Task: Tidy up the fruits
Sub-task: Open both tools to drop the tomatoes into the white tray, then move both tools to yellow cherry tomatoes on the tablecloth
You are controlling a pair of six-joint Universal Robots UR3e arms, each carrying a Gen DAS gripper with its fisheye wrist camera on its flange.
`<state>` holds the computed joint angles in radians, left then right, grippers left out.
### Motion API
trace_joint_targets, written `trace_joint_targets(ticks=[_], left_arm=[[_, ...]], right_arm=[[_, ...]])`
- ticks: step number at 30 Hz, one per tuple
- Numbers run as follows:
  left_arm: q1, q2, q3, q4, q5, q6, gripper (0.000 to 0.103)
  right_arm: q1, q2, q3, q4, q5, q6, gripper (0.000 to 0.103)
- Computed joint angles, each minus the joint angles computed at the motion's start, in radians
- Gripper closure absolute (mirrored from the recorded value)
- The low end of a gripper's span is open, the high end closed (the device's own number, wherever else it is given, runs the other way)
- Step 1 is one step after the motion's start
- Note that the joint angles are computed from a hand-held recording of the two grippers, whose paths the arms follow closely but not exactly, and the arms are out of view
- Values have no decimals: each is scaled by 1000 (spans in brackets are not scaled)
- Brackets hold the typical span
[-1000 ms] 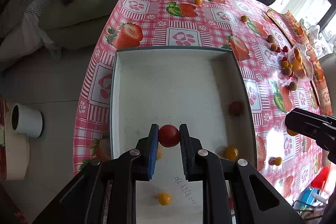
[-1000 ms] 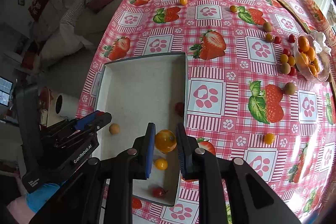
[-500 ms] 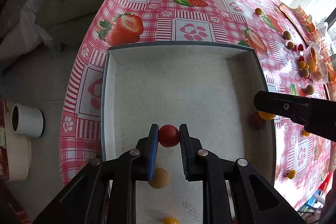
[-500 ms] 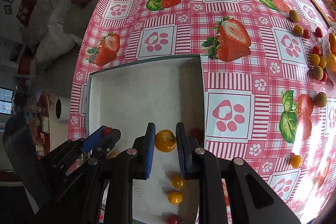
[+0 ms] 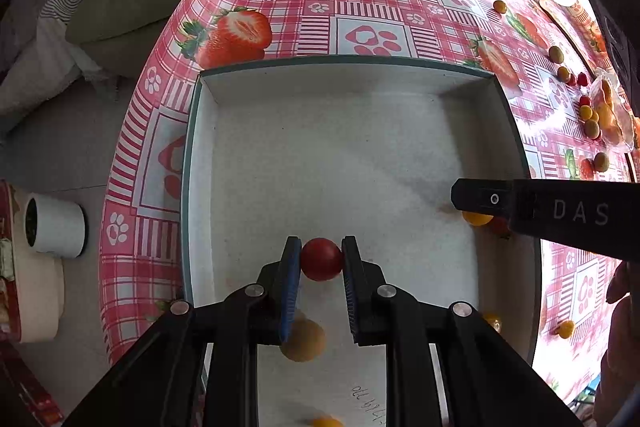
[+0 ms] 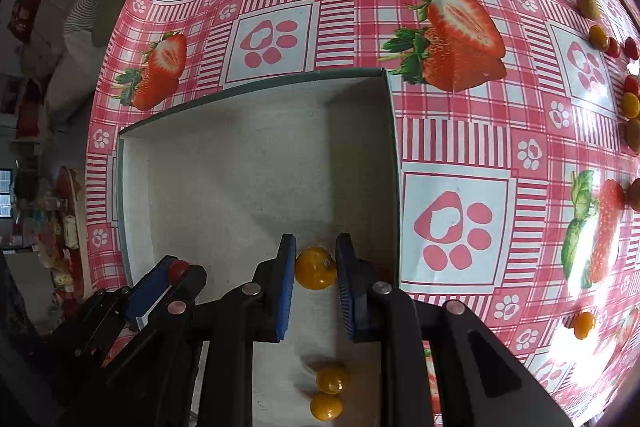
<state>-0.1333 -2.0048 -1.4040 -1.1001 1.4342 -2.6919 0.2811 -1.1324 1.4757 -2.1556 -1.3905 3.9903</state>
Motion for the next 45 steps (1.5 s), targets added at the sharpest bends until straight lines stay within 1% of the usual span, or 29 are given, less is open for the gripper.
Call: trace_joint_targets(ticks=[3, 4, 5, 6, 7, 8, 10, 12, 15, 16, 17, 19, 21, 24, 26, 29, 33, 36, 39, 42, 45], left_arm=[[-5, -3, 4, 0, 17, -1, 81], [-5, -1, 2, 3, 19, -1, 72], [-5, 6, -6, 13, 20, -4, 46], [-4, 19, -28, 46, 23, -10, 32], [0, 43, -65, 97, 20, -13, 24], [4, 54, -78, 115, 12, -7, 24], [4, 49, -52, 87, 10, -3, 24], [4, 51, -46, 82, 10, 1, 24], [7, 72, -63, 87, 9, 8, 24], [7, 81, -71, 87, 8, 10, 24], [9, 91, -81, 90, 7, 12, 24], [12, 116, -108, 97, 7, 19, 24], [14, 142, -136, 103, 8, 25, 24], [19, 168, -159, 97, 4, 31, 24], [19, 185, -170, 89, 4, 35, 24], [15, 217, -189, 75, 1, 45, 24], [-6, 254, -207, 54, -5, 59, 24], [-36, 278, -213, 33, -17, 67, 24], [-83, 296, -211, 11, -31, 65, 24], [-144, 303, -194, -15, -44, 48, 24], [-213, 299, -171, -40, -61, 27, 24]], right_arm=[[-5, -6, 19, -18, 19, -3, 79], [-2, -16, 31, -27, 20, -4, 74], [-1, -26, 38, -33, 21, -9, 64], [1, -35, 45, -43, 20, -11, 59], [2, -45, 53, -56, 20, -14, 49], [2, -55, 59, -66, 19, -17, 45], [2, -73, 68, -71, 19, -27, 45], [-3, -92, 80, -73, 20, -34, 43], [3, -149, 110, -64, -8, -45, 40], [8, -177, 127, -67, -22, -48, 36], [20, -201, 136, -68, -43, -46, 30], [39, -258, 172, -77, -87, -44, 23], [66, -312, 218, -99, -143, -33, 23], [93, -379, 265, -78, -196, -26, 23], [97, -416, 297, -52, -199, -16, 22], [68, -509, 402, -35, -154, 34, 21], [44, -645, 529, 62, -141, 95, 21], [4, -774, 629, 146, -112, 122, 21], [-69, -936, 738, 215, -61, 122, 20], [-145, -1106, 813, 312, -38, 120, 20], [-232, -1240, 835, 441, -45, 63, 20]])
